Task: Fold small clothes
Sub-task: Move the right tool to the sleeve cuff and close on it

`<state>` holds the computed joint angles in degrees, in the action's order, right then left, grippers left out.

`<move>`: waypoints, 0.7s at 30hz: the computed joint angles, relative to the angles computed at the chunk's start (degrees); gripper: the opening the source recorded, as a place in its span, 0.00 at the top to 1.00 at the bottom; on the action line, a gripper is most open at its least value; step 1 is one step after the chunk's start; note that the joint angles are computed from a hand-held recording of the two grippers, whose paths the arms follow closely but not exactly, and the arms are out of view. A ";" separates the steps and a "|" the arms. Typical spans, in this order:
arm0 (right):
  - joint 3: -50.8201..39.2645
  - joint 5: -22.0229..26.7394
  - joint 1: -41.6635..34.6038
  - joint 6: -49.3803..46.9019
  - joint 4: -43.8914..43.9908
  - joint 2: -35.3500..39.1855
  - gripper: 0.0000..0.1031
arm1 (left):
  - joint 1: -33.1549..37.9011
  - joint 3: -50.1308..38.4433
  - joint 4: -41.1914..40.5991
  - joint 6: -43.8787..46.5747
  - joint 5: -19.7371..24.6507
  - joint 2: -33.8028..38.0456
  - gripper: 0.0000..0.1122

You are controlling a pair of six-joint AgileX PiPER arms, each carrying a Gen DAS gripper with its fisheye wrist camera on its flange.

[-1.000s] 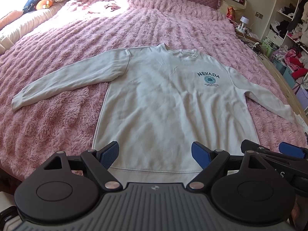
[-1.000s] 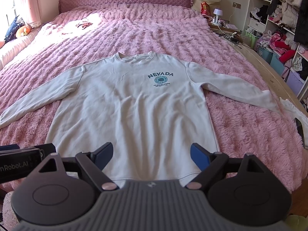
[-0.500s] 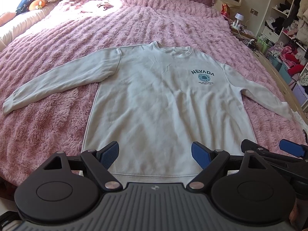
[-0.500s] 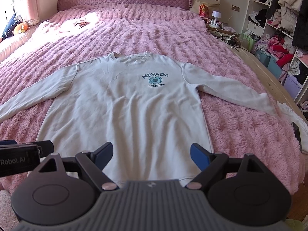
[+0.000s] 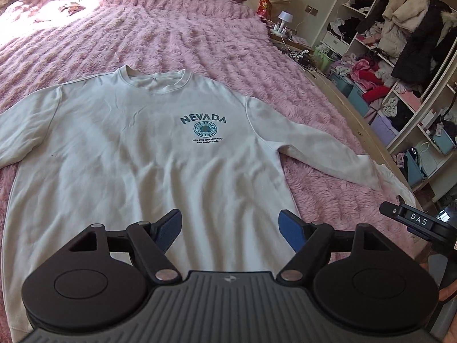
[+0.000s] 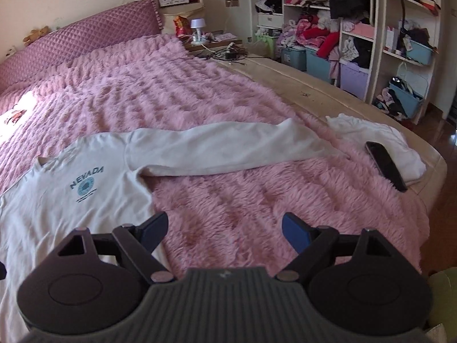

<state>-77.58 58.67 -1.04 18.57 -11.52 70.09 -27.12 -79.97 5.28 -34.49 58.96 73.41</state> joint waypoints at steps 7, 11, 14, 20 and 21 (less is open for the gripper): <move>-0.43 -24.58 -22.74 -12.30 16.06 15.72 0.20 | 0.96 -11.66 -4.06 5.00 -6.50 18.55 0.20; -9.87 -23.88 -30.56 -19.62 33.00 28.25 0.28 | 0.19 -19.98 -4.05 6.28 -8.65 27.99 0.20; -17.79 -19.39 -34.22 -18.27 39.67 36.72 0.39 | 0.20 -25.78 -6.12 7.89 -10.00 33.86 0.20; -26.63 -15.58 -36.35 -15.30 41.87 46.21 0.39 | -0.25 -41.73 -8.33 9.35 -4.97 46.28 0.20; -27.01 -15.93 -36.90 -16.12 43.65 47.05 0.39 | -0.37 -44.67 -8.79 9.61 -3.56 48.32 0.20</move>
